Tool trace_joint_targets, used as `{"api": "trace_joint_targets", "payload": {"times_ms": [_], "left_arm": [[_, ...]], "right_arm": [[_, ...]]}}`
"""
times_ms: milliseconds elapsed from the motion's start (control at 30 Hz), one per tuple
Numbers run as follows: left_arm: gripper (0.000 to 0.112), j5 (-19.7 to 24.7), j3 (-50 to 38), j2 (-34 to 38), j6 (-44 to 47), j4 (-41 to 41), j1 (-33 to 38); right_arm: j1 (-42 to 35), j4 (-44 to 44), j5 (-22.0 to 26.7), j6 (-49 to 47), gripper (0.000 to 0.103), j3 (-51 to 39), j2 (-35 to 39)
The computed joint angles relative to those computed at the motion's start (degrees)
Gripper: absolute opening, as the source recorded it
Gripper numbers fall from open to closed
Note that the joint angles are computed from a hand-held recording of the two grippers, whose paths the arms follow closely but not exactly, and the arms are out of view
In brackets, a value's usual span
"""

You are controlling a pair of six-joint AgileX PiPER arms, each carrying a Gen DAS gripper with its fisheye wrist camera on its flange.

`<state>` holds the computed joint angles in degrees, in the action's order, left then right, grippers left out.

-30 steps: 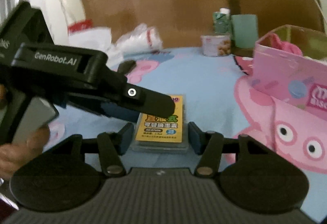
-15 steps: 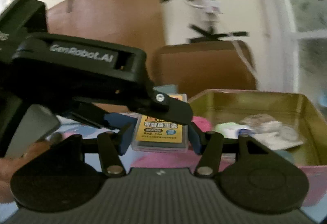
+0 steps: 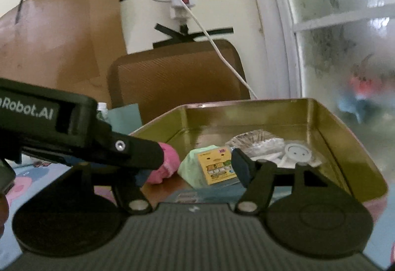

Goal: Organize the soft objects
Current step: 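Grasp the black cylindrical object with the right tool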

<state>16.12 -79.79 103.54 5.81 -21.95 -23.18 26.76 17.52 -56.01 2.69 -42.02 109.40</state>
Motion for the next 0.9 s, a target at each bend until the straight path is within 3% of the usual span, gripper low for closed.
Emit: {"api": "trace_joint_targets", "payload": {"times_ms": [100, 233, 300, 433, 500, 633, 700, 767, 833, 900], "left_arm": [[0.081, -3.24, 8.19, -5.48, 15.75, -14.63, 0.73], [0.084, -6.18, 21.61, -16.08, 38.44, -37.44, 3.40], [0.084, -6.02, 28.47, -21.98, 49.31, -48.90, 6.80], [0.085, -2.16, 43.24, -33.73, 67.68, -68.47, 19.47], [0.085, -1.32, 49.82, -39.47, 67.08, -67.41, 26.88], [0.085, 1.67, 57.97, -49.30, 55.72, -51.80, 44.11], [0.085, -0.91, 59.88, -51.09, 54.97, -49.08, 48.37], [0.085, -2.63, 61.67, -51.64, 60.57, -53.43, 51.22], [0.083, 2.27, 61.42, -49.10, 68.05, -60.85, 56.17], [0.084, 0.66, 60.70, -48.47, 67.14, -59.99, 54.92]], "right_arm": [[2.29, -0.69, -3.28, 1.79, 0.069, 3.11, -0.99], [3.92, -5.85, -2.57, 1.33, 0.069, 3.78, -2.94], [5.15, -8.78, 0.84, 0.74, 0.070, 2.79, -3.75], [7.11, -17.88, 12.75, 4.64, 0.069, -3.06, -3.19], [8.62, -23.11, 18.39, 7.62, 0.069, -7.25, -1.66], [12.78, -29.29, 26.72, 10.74, 0.069, -15.95, 2.19], [14.63, -35.51, 32.87, 16.85, 0.068, -23.62, 5.01], [16.46, -43.53, 38.15, 24.94, 0.067, -32.11, 8.54], [18.16, -54.98, 42.72, 36.24, 0.065, -40.86, 12.60], [20.32, -66.03, 48.20, 47.70, 0.063, -51.10, 17.98]]}}
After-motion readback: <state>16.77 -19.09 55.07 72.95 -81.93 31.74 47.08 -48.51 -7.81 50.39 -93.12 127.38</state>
